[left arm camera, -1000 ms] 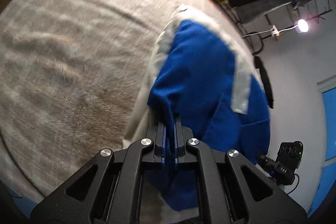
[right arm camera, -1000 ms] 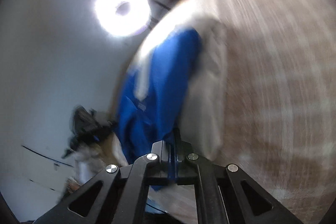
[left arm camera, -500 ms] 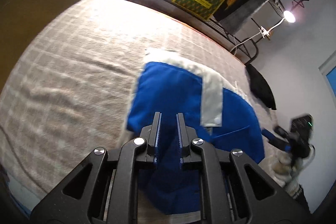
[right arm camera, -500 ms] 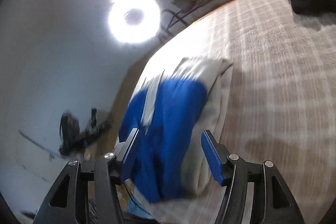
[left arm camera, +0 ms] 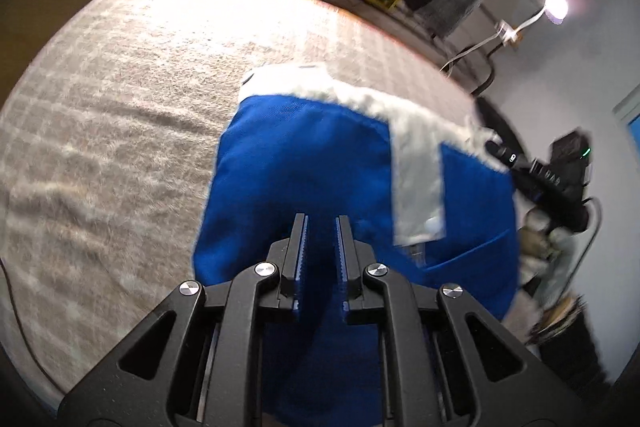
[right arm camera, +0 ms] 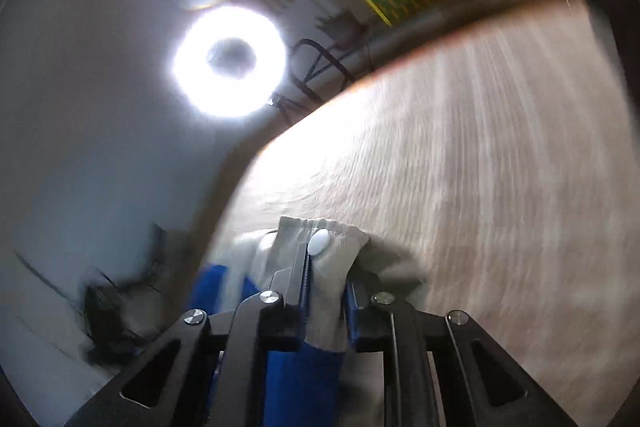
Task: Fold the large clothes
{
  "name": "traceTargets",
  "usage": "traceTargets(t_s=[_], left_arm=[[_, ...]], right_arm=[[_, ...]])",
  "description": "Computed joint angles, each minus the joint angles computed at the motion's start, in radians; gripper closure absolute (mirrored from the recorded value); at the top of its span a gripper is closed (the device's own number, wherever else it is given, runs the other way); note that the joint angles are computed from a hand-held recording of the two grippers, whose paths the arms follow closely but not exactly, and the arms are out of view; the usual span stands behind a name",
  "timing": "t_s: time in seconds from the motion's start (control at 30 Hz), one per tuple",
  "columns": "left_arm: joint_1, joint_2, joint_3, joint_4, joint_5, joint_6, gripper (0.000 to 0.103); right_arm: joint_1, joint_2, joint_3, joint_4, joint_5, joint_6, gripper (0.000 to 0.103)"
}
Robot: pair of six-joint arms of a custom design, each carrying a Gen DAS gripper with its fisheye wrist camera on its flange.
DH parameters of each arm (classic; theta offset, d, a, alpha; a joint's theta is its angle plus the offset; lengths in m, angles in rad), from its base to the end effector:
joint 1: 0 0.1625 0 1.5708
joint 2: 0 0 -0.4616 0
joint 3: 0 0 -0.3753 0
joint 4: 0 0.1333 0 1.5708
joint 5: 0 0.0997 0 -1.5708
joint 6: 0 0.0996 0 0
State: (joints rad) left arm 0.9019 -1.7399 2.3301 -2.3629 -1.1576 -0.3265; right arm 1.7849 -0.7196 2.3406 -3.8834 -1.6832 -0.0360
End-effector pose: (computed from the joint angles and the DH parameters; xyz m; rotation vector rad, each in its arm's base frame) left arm -0.0811 -0.3821 0.3393 0.4223 2.7946 -0.5342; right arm 0.2188 -0.4316 0.0793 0.3044 -2.8940 1.0586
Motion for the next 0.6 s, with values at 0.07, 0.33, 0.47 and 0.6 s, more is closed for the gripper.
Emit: traceTargets(t_s=[0.07,0.33,0.47,0.6], left_arm=[[0.011,0.031,0.008,0.01,0.043,0.013,0.093],[0.006,-0.016,0.007,0.041,0.043,-0.009,0.097],[-0.031,-0.076,0.012,0.035,0.045,-0.022,0.097],[-0.013,-0.067,0.015,0.022,0.038,-0.028,0.097]], right_arm=[[0.019,0.025,-0.049,0.061,-0.132,-0.041,0.091],[0.067,-0.011,-0.021,0.115,-0.228,0.05,0.074],[0.178,-0.03,0.013,0.029,-0.36,-0.022,0.071],[0.222,-0.026,-0.053,0.127,-0.319,-0.055,0.071]])
